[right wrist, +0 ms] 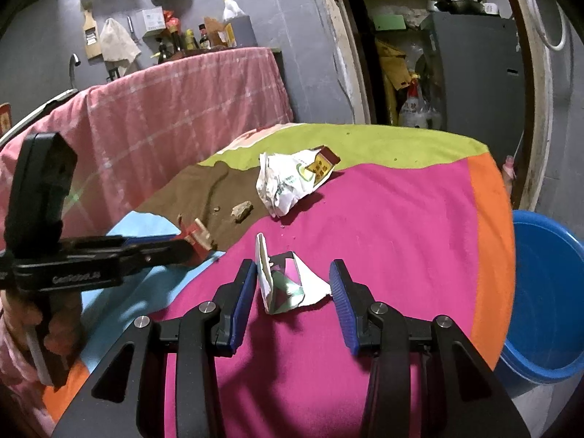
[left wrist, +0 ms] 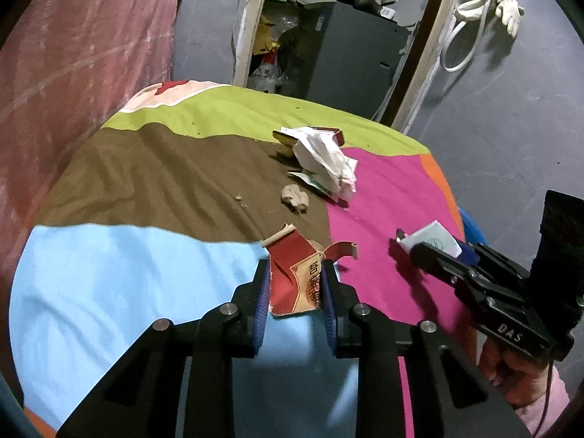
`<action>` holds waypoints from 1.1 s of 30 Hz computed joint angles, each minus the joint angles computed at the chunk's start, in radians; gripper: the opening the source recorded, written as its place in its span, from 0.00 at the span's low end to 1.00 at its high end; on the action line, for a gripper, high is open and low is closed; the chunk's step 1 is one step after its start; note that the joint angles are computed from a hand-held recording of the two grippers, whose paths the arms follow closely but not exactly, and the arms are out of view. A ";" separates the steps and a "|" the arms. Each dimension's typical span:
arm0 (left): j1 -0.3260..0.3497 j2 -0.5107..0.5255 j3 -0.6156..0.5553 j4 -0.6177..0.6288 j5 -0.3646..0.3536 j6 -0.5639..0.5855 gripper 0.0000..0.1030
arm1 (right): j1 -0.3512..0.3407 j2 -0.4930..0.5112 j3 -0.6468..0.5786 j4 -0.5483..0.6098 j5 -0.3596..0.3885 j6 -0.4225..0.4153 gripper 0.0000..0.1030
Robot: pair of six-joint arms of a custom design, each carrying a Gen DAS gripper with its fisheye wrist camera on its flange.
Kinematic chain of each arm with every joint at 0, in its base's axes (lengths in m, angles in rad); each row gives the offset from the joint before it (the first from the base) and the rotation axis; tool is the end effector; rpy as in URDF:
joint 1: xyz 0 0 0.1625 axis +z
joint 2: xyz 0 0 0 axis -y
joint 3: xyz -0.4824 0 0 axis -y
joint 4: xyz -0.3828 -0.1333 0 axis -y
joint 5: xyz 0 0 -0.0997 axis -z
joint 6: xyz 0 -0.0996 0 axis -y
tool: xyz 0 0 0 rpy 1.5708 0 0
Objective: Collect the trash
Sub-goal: 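Carry the red cardboard over the blue bucket and open the left tool while the right tool drops white paper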
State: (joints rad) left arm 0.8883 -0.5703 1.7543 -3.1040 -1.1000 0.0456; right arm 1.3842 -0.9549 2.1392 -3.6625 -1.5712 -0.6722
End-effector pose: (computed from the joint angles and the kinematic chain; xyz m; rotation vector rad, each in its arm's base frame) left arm -0.2869 -0.6360 0.0191 0.8635 2.5904 -0.6619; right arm 0.0265 -0.5778 0.2189 0.6095 -2.4619 1.1243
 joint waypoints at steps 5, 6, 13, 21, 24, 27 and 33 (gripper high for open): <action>-0.031 -0.006 0.056 -0.126 0.004 0.023 0.21 | -0.004 -0.011 0.038 -0.097 0.035 -0.022 0.38; -0.036 -0.005 0.064 -0.153 0.000 0.030 0.21 | -0.005 -0.011 0.047 -0.128 0.044 -0.026 0.38; -0.088 0.048 0.053 -0.386 -0.035 0.106 0.21 | -0.005 -0.018 0.098 -0.411 0.090 -0.058 0.38; -0.145 0.165 -0.069 -0.563 -0.134 0.197 0.21 | -0.020 -0.061 0.106 -0.657 0.098 -0.077 0.38; -0.161 0.219 -0.140 -0.602 -0.171 0.217 0.22 | -0.032 -0.084 0.090 -0.711 0.092 -0.096 0.38; -0.173 0.271 -0.213 -0.611 -0.197 0.217 0.22 | -0.047 -0.107 0.068 -0.740 0.081 -0.092 0.38; -0.188 0.366 -0.348 -0.582 -0.224 0.223 0.22 | -0.100 -0.137 0.038 -0.784 0.079 -0.080 0.38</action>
State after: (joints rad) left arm 0.7001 -0.2043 1.4065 -3.6862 -1.3238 0.2687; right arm 1.2837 -1.0916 2.1770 -4.4467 -1.4922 -0.7517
